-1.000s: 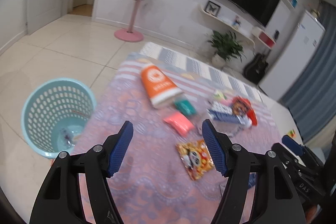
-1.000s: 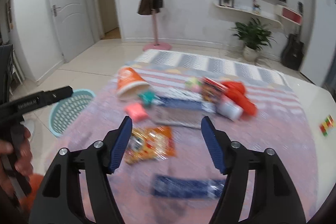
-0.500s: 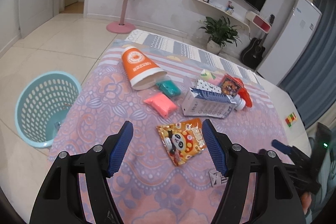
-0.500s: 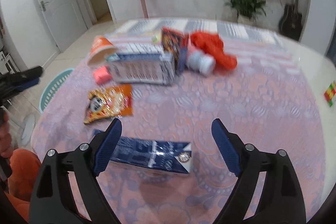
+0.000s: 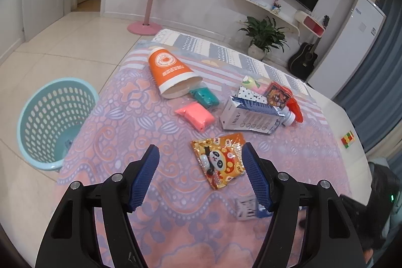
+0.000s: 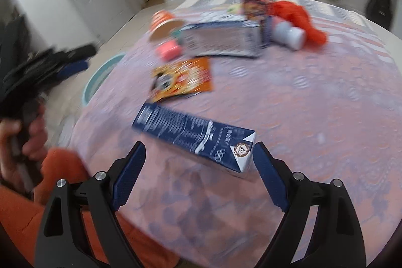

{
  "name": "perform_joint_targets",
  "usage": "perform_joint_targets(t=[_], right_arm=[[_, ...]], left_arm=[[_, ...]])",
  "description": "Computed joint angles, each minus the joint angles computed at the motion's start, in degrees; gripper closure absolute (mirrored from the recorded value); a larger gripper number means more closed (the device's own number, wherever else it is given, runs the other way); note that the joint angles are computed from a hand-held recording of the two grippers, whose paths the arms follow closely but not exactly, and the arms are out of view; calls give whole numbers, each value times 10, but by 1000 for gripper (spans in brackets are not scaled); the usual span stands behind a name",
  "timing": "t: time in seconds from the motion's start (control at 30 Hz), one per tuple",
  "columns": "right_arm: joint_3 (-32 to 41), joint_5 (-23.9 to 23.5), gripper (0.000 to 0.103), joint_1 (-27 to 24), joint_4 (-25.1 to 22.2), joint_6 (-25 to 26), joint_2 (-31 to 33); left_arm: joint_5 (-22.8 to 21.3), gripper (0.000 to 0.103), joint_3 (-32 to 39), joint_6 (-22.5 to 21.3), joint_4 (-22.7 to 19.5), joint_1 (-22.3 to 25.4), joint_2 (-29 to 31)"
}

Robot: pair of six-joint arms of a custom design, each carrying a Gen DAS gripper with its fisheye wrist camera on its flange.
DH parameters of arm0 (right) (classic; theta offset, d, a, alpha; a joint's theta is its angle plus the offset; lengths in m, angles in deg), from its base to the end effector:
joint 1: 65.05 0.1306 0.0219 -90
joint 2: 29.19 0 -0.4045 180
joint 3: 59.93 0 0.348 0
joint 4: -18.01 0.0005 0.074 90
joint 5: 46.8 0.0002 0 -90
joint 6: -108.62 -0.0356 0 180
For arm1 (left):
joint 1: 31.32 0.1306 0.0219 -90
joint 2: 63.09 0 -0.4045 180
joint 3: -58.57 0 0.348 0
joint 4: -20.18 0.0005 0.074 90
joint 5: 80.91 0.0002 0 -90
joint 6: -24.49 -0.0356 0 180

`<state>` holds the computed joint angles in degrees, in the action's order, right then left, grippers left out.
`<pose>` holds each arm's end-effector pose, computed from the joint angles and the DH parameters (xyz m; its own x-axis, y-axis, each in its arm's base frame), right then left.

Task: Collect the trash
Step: 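Return to the table and grasp the blue milk carton with right gripper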

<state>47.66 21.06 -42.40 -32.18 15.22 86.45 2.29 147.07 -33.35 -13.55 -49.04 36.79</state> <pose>0.5466 0.2421 0.3555 -0.8153 -0.2807 -0.5064 -0.4923 0.7965 0.3511 0.4865 -0.1515 0.3828 -0.6898 -0.3345 -0.6421 -0.1707 0.9370 -0.3046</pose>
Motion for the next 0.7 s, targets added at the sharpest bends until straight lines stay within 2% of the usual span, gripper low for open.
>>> perform_joint_targets(t=[0.1,0.2,0.33,0.47,0.5,0.53,0.6,0.7], right_arm=[[-8,34,20,15,11,41,-12],[-1,70,20,25,21,105,-11],[36,69,20,32,2,175,23],[61,60,20,42,-10,213,49],[62,55,24,45,-9,220,51],[62,50,32,46,-11,227,53],[53,65,42,49,2,237,53],[34,50,61,40,31,217,45]], left_arm=[[4,36,-7,3,3,5,-2],[5,36,-8,6,2,9,0],[9,36,3,7,-4,15,15],[24,36,32,14,-16,32,43],[29,34,40,16,-17,37,49],[33,32,48,19,-17,43,55],[43,25,71,28,-13,57,71],[68,24,114,38,-16,78,101]])
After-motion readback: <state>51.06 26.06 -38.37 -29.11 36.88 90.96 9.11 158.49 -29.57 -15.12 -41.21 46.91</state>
